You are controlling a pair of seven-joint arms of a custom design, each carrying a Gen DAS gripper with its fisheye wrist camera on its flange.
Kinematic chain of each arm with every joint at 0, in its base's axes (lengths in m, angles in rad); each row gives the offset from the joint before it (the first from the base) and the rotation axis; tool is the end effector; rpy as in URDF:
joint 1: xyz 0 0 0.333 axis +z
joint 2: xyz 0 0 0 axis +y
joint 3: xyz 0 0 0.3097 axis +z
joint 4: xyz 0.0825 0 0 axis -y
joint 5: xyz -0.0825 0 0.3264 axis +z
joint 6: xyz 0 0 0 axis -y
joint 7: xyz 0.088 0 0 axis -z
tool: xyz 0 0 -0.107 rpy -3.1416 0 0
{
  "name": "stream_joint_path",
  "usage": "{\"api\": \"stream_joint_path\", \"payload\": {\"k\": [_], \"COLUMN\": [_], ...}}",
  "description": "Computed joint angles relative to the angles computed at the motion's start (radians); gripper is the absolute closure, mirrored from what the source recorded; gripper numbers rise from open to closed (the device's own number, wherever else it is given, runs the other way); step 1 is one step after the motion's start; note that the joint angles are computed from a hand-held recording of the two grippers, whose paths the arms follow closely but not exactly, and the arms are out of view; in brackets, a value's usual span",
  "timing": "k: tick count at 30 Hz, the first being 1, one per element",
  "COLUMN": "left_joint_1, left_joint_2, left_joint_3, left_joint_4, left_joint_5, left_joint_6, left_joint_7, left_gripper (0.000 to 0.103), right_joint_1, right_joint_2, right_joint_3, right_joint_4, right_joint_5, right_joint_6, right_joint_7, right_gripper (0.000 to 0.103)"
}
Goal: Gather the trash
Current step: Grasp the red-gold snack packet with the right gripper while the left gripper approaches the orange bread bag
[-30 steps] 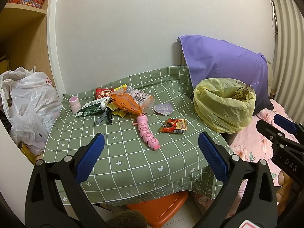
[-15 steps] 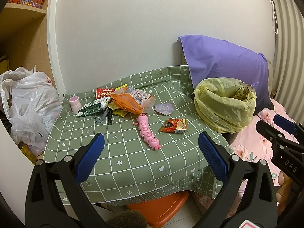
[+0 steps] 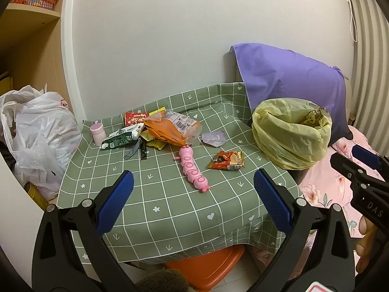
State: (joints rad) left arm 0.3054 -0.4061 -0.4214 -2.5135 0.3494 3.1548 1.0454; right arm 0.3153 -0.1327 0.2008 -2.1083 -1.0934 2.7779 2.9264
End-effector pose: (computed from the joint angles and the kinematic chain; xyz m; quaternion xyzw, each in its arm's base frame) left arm 0.4103 -0.1020 0.5510 -0.6162 0.6175 -0.3420 0.3494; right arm 0.4153 0.2867 0.5627 -0.6339 0.5951 -0.3169 0.3790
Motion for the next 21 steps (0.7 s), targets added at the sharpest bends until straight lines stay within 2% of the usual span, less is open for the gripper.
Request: {"api": "stream_joint_path", "payload": {"k": [5, 8, 10, 12, 17, 19, 20, 21], "left_joint_1": [0.0, 0.04, 0.107, 0.198, 0.367, 0.491, 0.521, 0.516], "left_joint_2": [0.029, 0.053, 0.084, 0.116, 0.254, 0.321, 0.371, 0.422], "left_joint_3": [0.016, -0.001, -0.041, -0.104, -0.196, -0.284, -0.302, -0.292], "left_joint_4": [0.009, 0.023, 0.044, 0.075, 0.186, 0.26, 0.314, 0.367], "left_joint_5": [0.001, 0.018, 0.048, 0.086, 0.208, 0.38, 0.496, 0.583], "left_joint_6": [-0.002, 0.007, 0.026, 0.037, 0.03, 0.009, -0.016, -0.043], "left_joint_7": [0.005, -0.007, -0.025, -0.057, -0.166, -0.306, -0.39, -0.446], "left_gripper": [0.009, 0.009, 0.009, 0.009, 0.009, 0.009, 0.009, 0.009], "right_joint_1": [0.007, 0.019, 0.031, 0.048, 0.095, 0.113, 0.12, 0.127], "right_joint_2": [0.039, 0.091, 0.128, 0.171, 0.291, 0.347, 0.384, 0.413], "right_joint_3": [-0.009, -0.027, -0.041, -0.057, -0.102, -0.116, -0.119, -0.122], "right_joint_4": [0.032, 0.079, 0.111, 0.153, 0.274, 0.334, 0.377, 0.412], "right_joint_5": [0.019, 0.051, 0.068, 0.091, 0.188, 0.232, 0.263, 0.29], "right_joint_6": [0.006, 0.012, 0.013, 0.011, 0.008, 0.005, 0.0, -0.006], "right_joint_7": [-0.03, -0.073, -0.1, -0.132, -0.249, -0.302, -0.338, -0.369], "right_gripper": [0.039, 0.039, 0.039, 0.039, 0.039, 0.039, 0.039, 0.039]}}
